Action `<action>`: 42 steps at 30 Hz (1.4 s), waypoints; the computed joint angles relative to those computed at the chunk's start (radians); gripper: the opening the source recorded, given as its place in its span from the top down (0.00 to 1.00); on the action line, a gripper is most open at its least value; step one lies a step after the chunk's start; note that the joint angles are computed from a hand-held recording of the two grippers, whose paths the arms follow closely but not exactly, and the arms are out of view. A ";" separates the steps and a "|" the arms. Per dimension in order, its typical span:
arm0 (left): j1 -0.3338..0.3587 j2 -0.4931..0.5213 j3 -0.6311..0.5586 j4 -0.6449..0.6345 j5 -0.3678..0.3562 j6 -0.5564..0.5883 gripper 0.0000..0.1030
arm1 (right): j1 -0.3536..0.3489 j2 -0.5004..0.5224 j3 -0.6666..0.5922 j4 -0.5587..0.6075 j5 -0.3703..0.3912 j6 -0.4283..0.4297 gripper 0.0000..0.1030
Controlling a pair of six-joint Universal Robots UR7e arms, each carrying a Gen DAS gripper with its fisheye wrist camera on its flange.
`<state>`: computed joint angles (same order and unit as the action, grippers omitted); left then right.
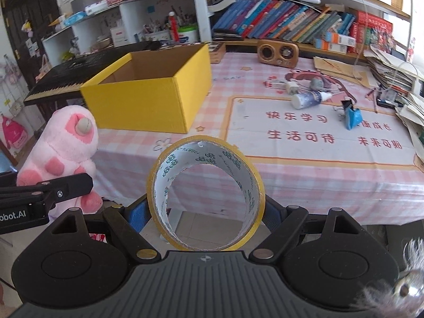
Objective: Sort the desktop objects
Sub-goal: 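Lift the pig and tape roll and carry both toward the yellow box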
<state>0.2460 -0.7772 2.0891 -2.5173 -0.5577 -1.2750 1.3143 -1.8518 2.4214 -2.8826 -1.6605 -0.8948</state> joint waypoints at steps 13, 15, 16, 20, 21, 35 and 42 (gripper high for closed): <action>-0.007 -0.059 0.054 0.054 0.018 -0.089 0.37 | 0.072 0.042 0.016 -0.015 -0.035 -0.011 0.20; -0.004 -0.062 0.057 0.052 0.018 -0.088 0.37 | 0.076 0.052 0.014 -0.020 -0.038 -0.008 0.20; -0.002 -0.064 0.058 0.051 0.017 -0.085 0.37 | 0.078 0.055 0.013 -0.022 -0.040 -0.006 0.20; 0.001 -0.066 0.062 0.043 0.018 -0.078 0.37 | 0.080 0.064 0.009 -0.026 -0.042 -0.004 0.20; 0.000 -0.066 0.062 0.043 0.018 -0.079 0.37 | 0.079 0.064 0.009 -0.026 -0.042 -0.005 0.20; 0.019 -0.082 0.075 0.024 0.022 -0.061 0.37 | 0.103 0.101 0.001 -0.038 -0.054 0.006 0.20; 0.028 -0.094 0.077 0.023 0.053 -0.047 0.37 | 0.122 0.115 -0.007 -0.044 -0.038 -0.016 0.20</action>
